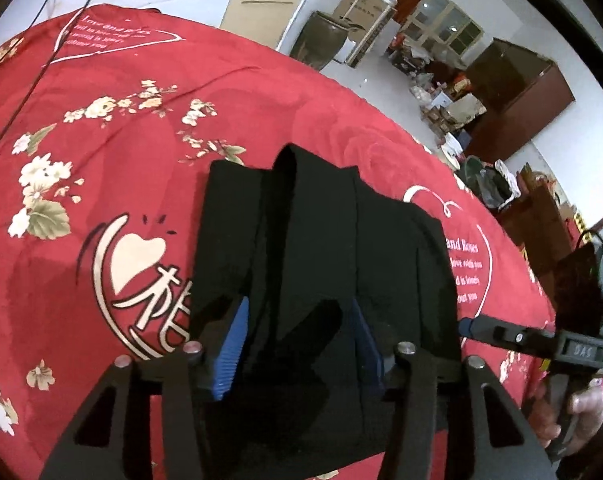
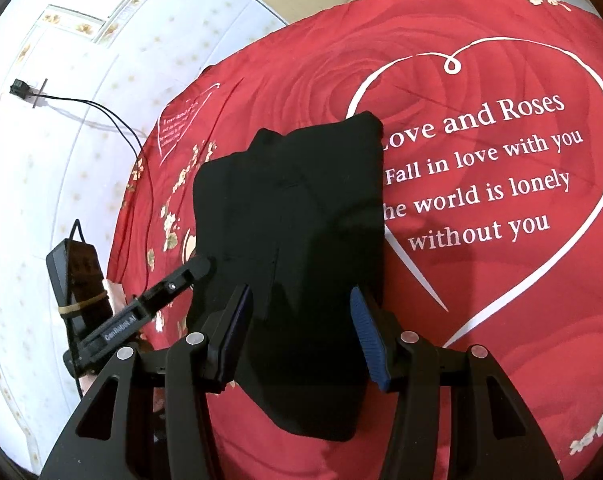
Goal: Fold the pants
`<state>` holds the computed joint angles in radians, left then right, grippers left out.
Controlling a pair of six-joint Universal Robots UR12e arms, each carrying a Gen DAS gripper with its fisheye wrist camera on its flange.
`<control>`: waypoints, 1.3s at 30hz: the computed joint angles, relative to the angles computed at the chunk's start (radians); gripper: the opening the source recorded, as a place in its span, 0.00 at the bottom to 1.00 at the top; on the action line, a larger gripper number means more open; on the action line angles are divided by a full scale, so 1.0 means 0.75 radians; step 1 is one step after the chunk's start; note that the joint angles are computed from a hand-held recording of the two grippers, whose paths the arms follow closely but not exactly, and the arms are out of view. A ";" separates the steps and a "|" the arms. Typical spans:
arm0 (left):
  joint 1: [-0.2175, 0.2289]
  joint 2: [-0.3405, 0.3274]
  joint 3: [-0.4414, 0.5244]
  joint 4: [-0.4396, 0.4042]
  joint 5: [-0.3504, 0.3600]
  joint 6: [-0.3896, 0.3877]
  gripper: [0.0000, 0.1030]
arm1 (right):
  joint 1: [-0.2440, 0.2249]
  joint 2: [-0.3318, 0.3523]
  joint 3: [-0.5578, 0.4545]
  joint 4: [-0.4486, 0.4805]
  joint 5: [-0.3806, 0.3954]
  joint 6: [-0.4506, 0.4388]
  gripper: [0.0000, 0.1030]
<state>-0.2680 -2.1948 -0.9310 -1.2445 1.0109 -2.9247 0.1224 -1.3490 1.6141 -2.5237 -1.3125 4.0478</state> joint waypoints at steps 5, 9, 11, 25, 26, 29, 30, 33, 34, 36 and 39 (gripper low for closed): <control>-0.004 -0.008 0.002 -0.009 0.038 -0.010 0.46 | 0.001 0.006 -0.008 0.010 -0.002 0.004 0.50; 0.004 -0.015 0.032 -0.094 -0.002 -0.007 0.38 | 0.003 0.008 -0.017 0.019 -0.003 -0.001 0.50; 0.022 -0.011 0.031 -0.115 -0.062 -0.042 0.32 | 0.004 0.007 -0.022 0.024 -0.006 -0.009 0.50; 0.031 -0.052 0.084 -0.262 -0.140 -0.026 0.37 | 0.010 0.014 -0.030 0.036 -0.003 -0.011 0.50; 0.030 -0.053 0.092 -0.291 -0.155 -0.010 0.37 | 0.010 0.013 -0.030 0.036 -0.003 -0.011 0.50; 0.019 -0.055 0.124 -0.382 -0.098 0.081 0.40 | 0.010 0.012 -0.032 0.041 -0.004 -0.025 0.50; 0.017 -0.050 0.119 -0.380 -0.087 0.091 0.40 | 0.010 0.012 -0.031 0.040 -0.003 -0.025 0.50; 0.018 -0.055 0.126 -0.395 -0.094 0.094 0.41 | 0.009 0.011 -0.026 0.036 -0.001 -0.013 0.50; 0.021 -0.058 0.125 -0.388 -0.119 0.079 0.41 | 0.009 0.012 -0.026 0.037 0.000 -0.011 0.50; 0.020 -0.062 0.115 -0.342 -0.140 0.023 0.39 | 0.012 0.012 -0.028 0.038 -0.001 -0.009 0.50; 0.004 -0.044 0.085 -0.266 -0.067 0.008 0.27 | 0.015 0.013 -0.033 0.048 -0.005 -0.009 0.50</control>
<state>-0.2646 -2.2277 -0.8676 -1.4443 0.9609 -2.9189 0.1335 -1.3393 1.5892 -2.4878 -1.3159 4.0411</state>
